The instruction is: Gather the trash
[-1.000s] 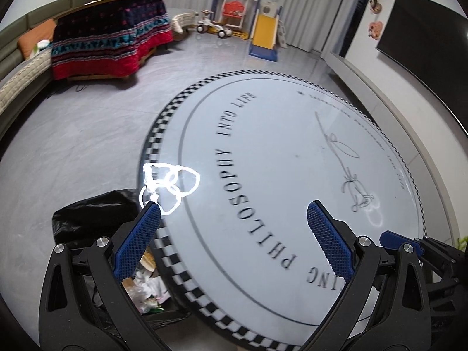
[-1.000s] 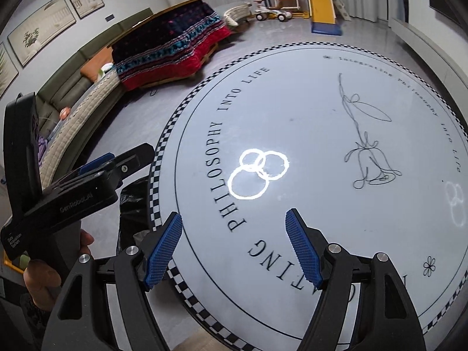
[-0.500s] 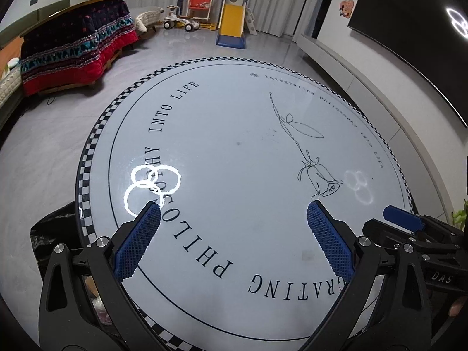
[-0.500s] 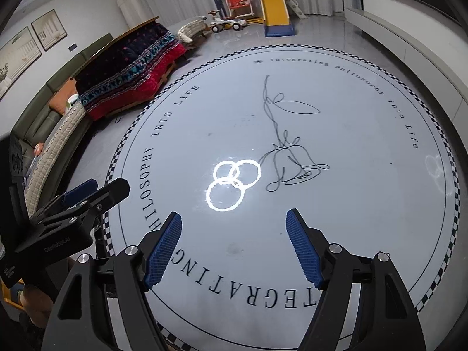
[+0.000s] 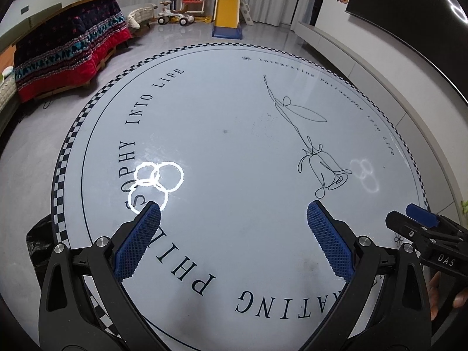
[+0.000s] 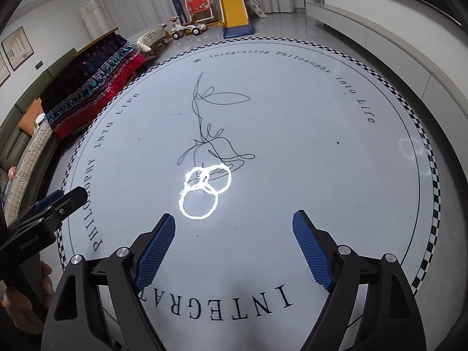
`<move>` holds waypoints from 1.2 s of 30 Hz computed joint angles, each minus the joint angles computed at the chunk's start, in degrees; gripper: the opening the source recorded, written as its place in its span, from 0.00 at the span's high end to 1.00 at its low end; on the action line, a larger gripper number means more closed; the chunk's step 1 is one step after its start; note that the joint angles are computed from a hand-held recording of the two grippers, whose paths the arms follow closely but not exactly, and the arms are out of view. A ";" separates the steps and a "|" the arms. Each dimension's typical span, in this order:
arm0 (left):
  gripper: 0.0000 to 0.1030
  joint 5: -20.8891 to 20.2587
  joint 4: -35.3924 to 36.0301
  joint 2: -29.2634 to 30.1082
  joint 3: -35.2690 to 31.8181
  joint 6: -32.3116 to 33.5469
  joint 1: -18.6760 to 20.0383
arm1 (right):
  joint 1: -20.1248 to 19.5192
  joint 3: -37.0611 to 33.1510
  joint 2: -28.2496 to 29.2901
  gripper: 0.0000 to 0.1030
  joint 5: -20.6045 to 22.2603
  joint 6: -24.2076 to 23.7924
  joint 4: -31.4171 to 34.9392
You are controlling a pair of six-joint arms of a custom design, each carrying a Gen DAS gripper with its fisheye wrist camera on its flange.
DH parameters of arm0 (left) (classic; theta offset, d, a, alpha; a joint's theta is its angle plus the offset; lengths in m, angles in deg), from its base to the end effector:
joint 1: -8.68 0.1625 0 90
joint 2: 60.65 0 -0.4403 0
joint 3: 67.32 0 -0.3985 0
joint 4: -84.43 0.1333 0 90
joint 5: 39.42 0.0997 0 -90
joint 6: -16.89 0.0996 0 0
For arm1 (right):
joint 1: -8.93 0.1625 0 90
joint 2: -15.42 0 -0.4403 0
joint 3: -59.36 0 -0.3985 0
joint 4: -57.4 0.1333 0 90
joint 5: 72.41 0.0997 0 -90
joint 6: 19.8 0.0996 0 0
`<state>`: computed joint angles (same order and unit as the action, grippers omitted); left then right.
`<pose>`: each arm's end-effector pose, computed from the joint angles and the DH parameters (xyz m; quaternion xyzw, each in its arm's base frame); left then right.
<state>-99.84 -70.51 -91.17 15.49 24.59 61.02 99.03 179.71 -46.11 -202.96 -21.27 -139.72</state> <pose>-0.3072 -0.6967 0.0082 0.3446 0.8975 -0.1685 0.2176 0.0695 -0.5389 0.2327 -0.1300 -0.8578 0.3800 0.3208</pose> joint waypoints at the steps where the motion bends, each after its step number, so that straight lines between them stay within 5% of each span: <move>1: 0.06 0.19 0.25 0.39 -0.35 0.03 0.10 | -0.26 -0.20 0.32 0.19 -0.37 -0.06 -0.06; 36: 0.06 3.80 -2.01 8.37 -5.57 3.83 1.31 | -4.21 -6.74 8.42 0.13 -5.13 -9.56 -7.55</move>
<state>-96.04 -72.52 -82.80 9.92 28.42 62.33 94.82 172.97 -37.69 -208.09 -30.83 -147.26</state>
